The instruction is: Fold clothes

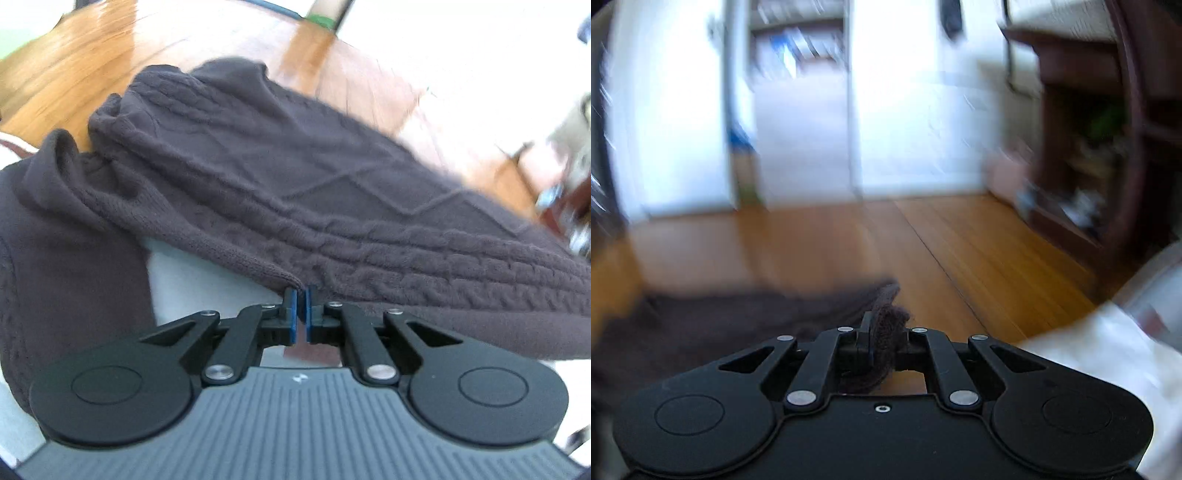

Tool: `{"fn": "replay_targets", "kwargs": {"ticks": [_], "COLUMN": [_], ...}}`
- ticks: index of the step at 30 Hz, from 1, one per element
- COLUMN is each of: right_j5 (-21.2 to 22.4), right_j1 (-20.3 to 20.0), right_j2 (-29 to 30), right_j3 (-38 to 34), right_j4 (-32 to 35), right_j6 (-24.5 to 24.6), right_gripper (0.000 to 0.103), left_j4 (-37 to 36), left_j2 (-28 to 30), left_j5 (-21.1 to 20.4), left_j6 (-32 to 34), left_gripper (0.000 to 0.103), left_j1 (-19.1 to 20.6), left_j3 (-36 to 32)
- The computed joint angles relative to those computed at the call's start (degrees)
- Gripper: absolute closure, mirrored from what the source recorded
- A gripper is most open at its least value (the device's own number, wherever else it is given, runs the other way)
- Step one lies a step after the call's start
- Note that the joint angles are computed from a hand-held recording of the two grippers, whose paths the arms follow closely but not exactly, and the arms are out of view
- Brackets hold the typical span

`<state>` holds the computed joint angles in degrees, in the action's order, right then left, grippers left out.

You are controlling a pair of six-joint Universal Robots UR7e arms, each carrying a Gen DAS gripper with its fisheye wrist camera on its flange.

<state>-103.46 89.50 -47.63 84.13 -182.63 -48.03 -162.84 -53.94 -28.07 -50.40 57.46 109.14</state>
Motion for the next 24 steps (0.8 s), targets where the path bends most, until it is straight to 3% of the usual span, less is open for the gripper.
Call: {"fn": "replay_targets", "kwargs": {"ticks": [3, 5, 6, 7, 10, 12, 13, 14, 17, 20, 22, 24], "right_j5": [-10.63, -18.1, -21.1, -21.7, -18.18, -15.81, -14.03, -12.3, -6.99, -2.24, 1.09, 3.19], "right_j1": [-2.49, -3.24, -2.91, -2.41, -0.69, 0.85, 1.57, 2.28, 3.59, 4.85, 5.7, 6.71], "right_j2": [5.41, 9.15, 10.66, 11.48, 12.25, 12.36, 11.39, 10.24, 6.89, 7.04, 8.81, 11.25], "right_j3": [-2.36, -4.13, -4.45, -4.19, -3.36, -3.59, -3.08, -2.62, -1.46, -3.28, -5.91, -8.33], "right_j4": [0.63, 0.5, -1.58, -4.52, -12.19, -14.83, -13.03, -9.98, 7.47, 25.21, 36.46, 45.0], "right_j6": [-3.75, -5.3, -7.3, -10.12, -19.41, -22.01, -20.16, -17.63, -8.24, -2.47, -0.1, 1.86], "right_gripper": [0.094, 0.091, 0.085, 0.083, 0.063, 0.056, 0.056, 0.053, 0.048, 0.048, 0.048, 0.048], "left_j4": [15.55, 18.77, 19.65, 19.44, 14.35, 18.86, 24.7, 30.7, 48.69, 63.84, 63.38, 53.55], "left_j2": [2.01, 1.22, 0.44, -0.91, -6.84, -12.14, -14.92, -17.92, -24.99, -30.58, -32.95, -35.49], "left_j5": [-5.25, -5.29, -4.71, -4.4, -1.49, 1.76, 3.89, 6.15, 10.23, 7.42, 6.04, 4.56], "left_j6": [-3.04, -2.9, -2.73, -1.86, 1.74, -2.17, -7.55, -13.55, -31.55, -47.14, -51.75, -49.72], "left_gripper": [0.098, 0.093, 0.091, 0.082, 0.053, 0.05, 0.047, 0.041, 0.031, 0.031, 0.031, 0.031], "left_j1": [2.85, 2.67, 2.22, 1.68, -0.72, -1.76, -2.24, -2.36, -1.46, 1.21, 2.35, 3.83], "left_j3": [-4.8, -5.01, -4.65, -3.75, 1.85, 4.47, 5.3, 6.32, 7.93, 8.83, 11.07, 15.14]}}
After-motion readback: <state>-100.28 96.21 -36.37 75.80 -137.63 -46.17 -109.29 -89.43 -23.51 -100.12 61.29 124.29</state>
